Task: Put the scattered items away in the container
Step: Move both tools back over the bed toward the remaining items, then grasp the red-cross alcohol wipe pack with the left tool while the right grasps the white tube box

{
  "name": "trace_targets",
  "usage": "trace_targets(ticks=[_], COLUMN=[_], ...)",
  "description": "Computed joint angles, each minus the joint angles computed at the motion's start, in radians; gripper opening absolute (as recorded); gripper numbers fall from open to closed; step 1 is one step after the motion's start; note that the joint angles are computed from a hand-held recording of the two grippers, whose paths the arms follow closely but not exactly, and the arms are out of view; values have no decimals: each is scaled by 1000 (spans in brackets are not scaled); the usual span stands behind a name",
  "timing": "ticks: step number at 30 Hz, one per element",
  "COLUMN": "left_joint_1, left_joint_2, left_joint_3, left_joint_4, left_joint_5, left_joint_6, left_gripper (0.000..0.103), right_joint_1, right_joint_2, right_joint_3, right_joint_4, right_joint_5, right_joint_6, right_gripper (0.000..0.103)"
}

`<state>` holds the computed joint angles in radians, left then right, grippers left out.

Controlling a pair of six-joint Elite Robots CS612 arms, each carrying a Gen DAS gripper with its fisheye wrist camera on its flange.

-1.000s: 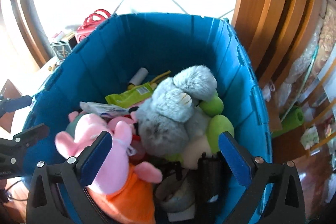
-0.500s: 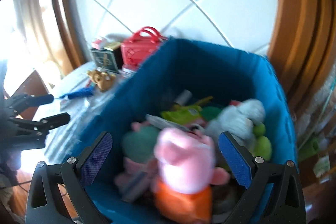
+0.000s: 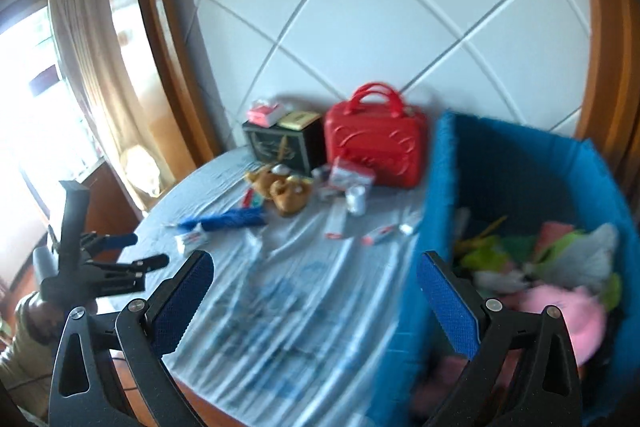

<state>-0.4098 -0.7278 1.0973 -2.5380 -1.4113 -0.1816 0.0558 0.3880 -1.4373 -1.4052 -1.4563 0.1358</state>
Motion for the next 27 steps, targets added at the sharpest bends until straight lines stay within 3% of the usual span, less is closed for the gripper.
trace_targets(ticks=[3,8,15,18,22,27], left_joint_1=[36,73,106,125,151,181], left_joint_2=[22,71,151,199,281,406], left_joint_3=[-23,-71,-153,-212,-321,-499], left_joint_4=[6,-11,15,51,113,184], left_joint_5=[-13,37,87,52,15,-6], left_joint_6=[-30,-98,-118,-124,-109,-24], left_gripper=[79,79,79,79,79,79], right_joint_1=[22,38,30,29,34,49], right_joint_2=[-18,-51,-83,-103,-123,-159], right_joint_3=[73,215,400,479,571,702], right_joint_4=[-2,-38,-116,-117,-116,-135], right_joint_5=[-5,-1,80,106,87,59], right_joint_6=[11,-15,-15,1,42,119], right_gripper=[103,103,103,103,103,103])
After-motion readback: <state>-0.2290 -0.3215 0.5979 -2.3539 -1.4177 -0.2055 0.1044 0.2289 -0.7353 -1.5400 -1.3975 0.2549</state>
